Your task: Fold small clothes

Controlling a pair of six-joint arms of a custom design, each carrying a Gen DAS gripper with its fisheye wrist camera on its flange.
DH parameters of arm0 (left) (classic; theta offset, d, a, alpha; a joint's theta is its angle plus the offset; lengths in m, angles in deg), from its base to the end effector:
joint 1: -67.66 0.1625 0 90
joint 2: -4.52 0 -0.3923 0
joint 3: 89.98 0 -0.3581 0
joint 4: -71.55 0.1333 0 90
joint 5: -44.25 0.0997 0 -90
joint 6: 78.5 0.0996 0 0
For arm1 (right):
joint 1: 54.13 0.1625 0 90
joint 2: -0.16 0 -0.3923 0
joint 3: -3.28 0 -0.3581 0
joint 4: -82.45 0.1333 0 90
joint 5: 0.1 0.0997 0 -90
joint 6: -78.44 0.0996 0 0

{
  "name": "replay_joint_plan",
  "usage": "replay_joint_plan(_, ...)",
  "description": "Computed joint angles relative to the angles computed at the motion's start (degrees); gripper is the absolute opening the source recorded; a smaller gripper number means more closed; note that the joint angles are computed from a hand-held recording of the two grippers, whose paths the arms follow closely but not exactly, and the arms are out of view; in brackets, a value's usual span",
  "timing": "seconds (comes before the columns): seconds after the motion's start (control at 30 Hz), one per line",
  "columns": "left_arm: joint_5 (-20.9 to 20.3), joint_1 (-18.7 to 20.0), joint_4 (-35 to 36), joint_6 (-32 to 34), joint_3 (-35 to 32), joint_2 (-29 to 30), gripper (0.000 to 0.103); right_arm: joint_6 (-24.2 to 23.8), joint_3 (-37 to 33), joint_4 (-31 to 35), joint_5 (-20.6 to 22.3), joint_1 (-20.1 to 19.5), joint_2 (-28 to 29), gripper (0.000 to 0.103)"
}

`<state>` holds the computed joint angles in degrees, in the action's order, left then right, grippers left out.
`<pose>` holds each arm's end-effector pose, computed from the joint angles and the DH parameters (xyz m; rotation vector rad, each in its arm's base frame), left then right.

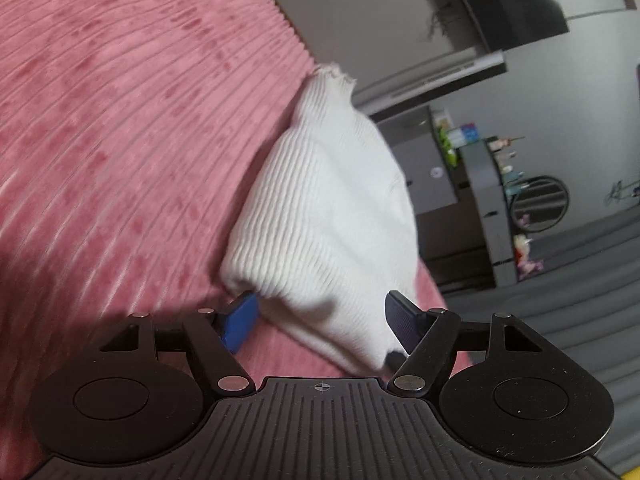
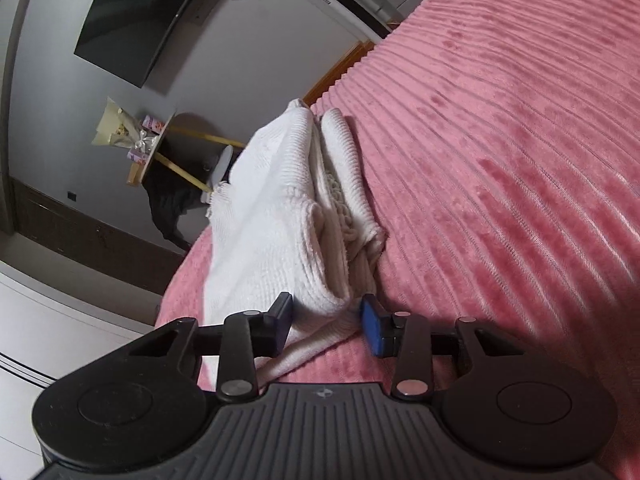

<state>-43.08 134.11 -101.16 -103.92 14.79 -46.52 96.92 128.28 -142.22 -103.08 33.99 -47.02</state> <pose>-0.1109 -0.5996 0.1401 0.0646 -2.8890 0.7075 0.0952 -0.4814 0.1306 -0.6394 -2.6220 1.4870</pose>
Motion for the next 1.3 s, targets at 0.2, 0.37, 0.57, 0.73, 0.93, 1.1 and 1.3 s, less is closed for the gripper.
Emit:
replay_joint_plan(0.2, 0.5, 0.3, -0.2, -0.9, -1.0, 1.4, 0.073, -0.6, 0.9, -1.3, 0.2, 0.8, -0.3, 0.036)
replay_joint_plan(0.37, 1.5, 0.0, -1.1, -0.5, -0.6, 1.2, 0.070, 0.4, 1.3, -0.4, 1.1, 0.4, -0.9, 0.035)
replay_joint_plan(0.57, 3.5, -1.0, 0.3, 1.9, -1.7, 1.9, 0.065, 3.4, 1.6, 0.7, 5.5, -0.8, -0.8, 0.035)
replay_joint_plan(0.73, 4.4, -0.8, 1.7, 3.6, -2.4, 2.2, 0.049, 3.8, -2.2, 3.5, 2.3, -0.5, 0.6, 0.032)
replay_joint_plan(0.93, 4.4, -0.2, 2.5, 4.7, -3.0, 2.4, 0.032, -0.4, -5.1, 3.5, -2.0, 1.2, 2.4, 0.014)
replay_joint_plan(1.1, 6.3, -1.3, 0.8, 7.2, -1.9, 1.5, 0.021, -8.8, -7.5, -0.9, -11.5, 5.1, 5.3, 0.011)
replay_joint_plan(1.3, 12.7, -3.9, 0.1, 12.8, -0.5, 1.2, 0.020, -28.1, -12.1, -12.2, -21.4, 9.8, 11.8, 0.011)
